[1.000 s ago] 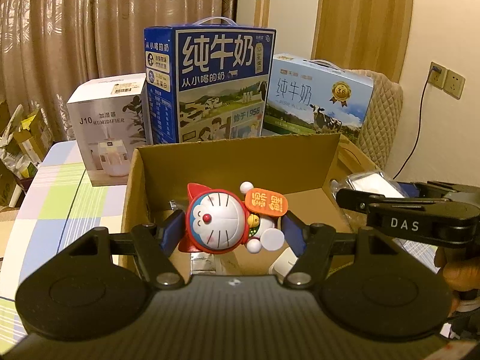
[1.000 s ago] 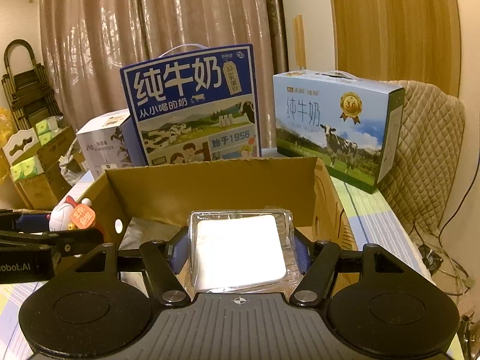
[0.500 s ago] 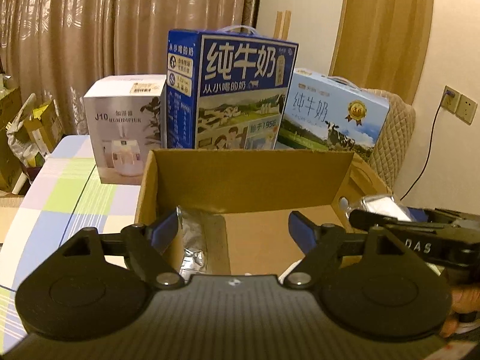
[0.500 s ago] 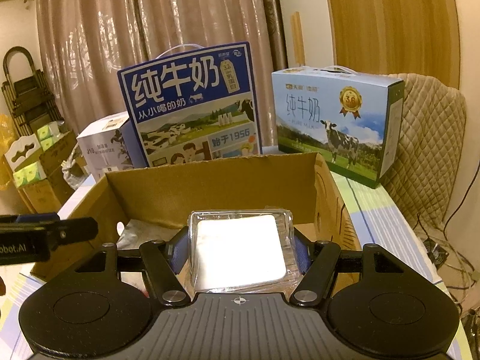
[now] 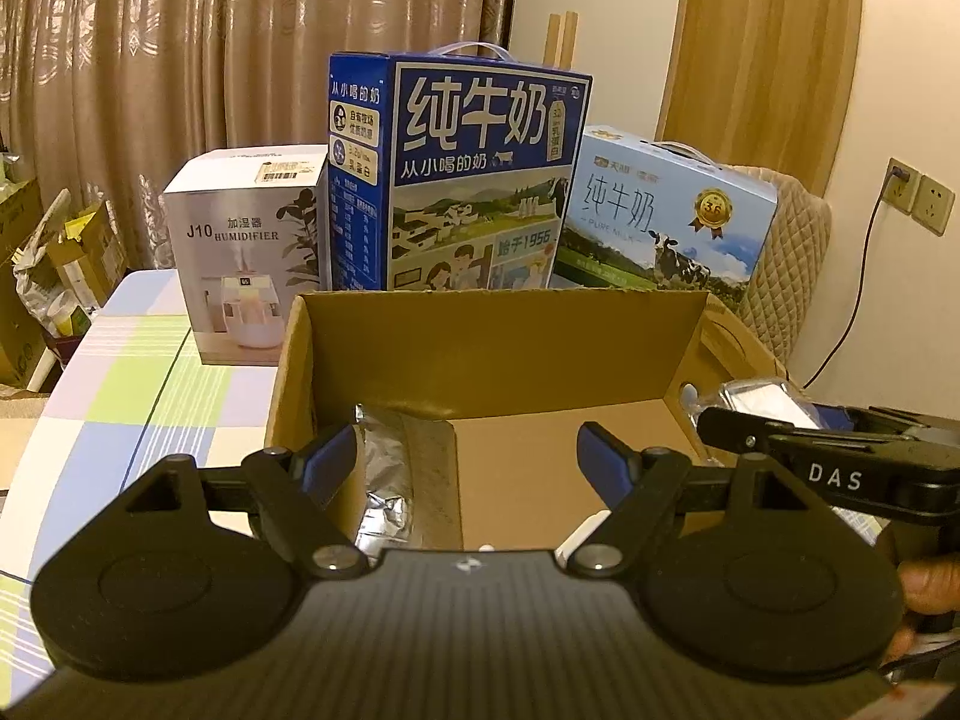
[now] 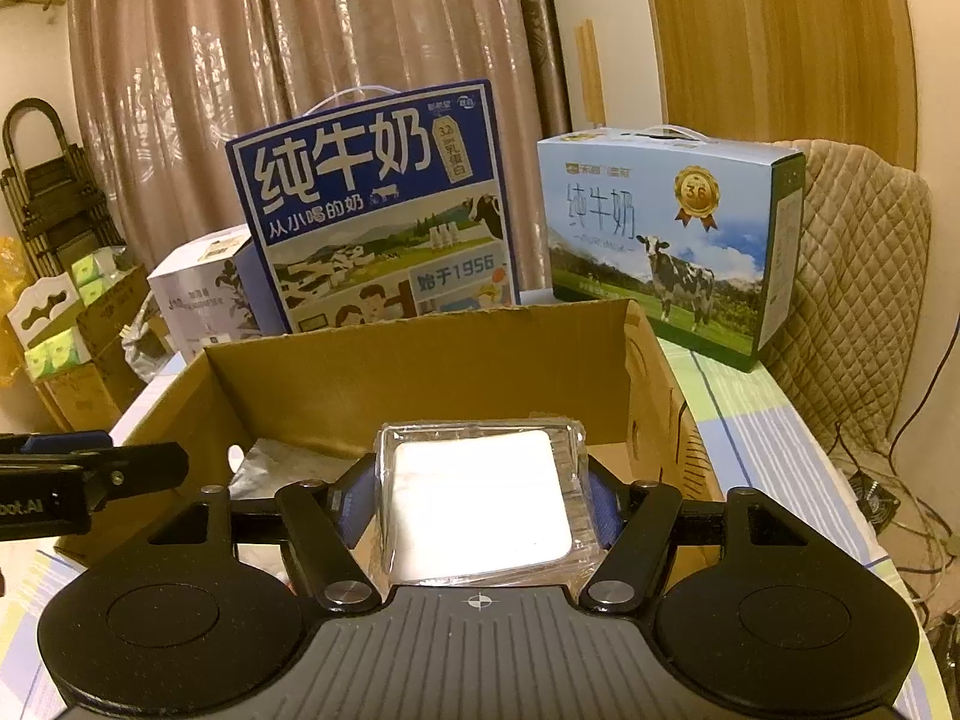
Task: Organize objects
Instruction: 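Lower the clear plastic case into the box and open the right tool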
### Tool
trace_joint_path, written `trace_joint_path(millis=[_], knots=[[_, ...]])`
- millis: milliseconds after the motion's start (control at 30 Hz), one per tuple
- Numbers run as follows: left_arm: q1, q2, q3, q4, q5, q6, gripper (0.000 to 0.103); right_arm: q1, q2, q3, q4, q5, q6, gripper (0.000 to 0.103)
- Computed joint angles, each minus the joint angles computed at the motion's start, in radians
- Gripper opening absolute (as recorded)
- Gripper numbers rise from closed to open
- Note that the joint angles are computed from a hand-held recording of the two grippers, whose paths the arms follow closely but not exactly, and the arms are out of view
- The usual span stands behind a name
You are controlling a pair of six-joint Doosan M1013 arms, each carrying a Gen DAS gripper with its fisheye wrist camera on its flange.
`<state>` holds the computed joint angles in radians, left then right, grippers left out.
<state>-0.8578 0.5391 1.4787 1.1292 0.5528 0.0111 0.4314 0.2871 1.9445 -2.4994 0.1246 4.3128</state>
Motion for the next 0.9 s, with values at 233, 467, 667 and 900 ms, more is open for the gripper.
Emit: trace_joint_path(millis=[233,467,667,900], knots=[[-0.001,0.003,-0.003,-0.004,0.009,0.008,0.078,0.003,-0.001,0.012,-0.047,0.05,0.04,0.081],[-0.001,0.003,-0.003,-0.004,0.009,0.008,0.079,0.001,-0.006,0.017,0.031,0.078,-0.024,0.081],[-0.002,0.003,-0.002,-0.004,0.011,0.01,0.08,0.003,-0.013,0.025,-0.003,0.101,-0.003,0.081],[-0.007,-0.009,0.017,-0.002,0.024,0.005,0.081,0.016,-0.048,0.069,-0.08,0.182,0.06,0.081]])
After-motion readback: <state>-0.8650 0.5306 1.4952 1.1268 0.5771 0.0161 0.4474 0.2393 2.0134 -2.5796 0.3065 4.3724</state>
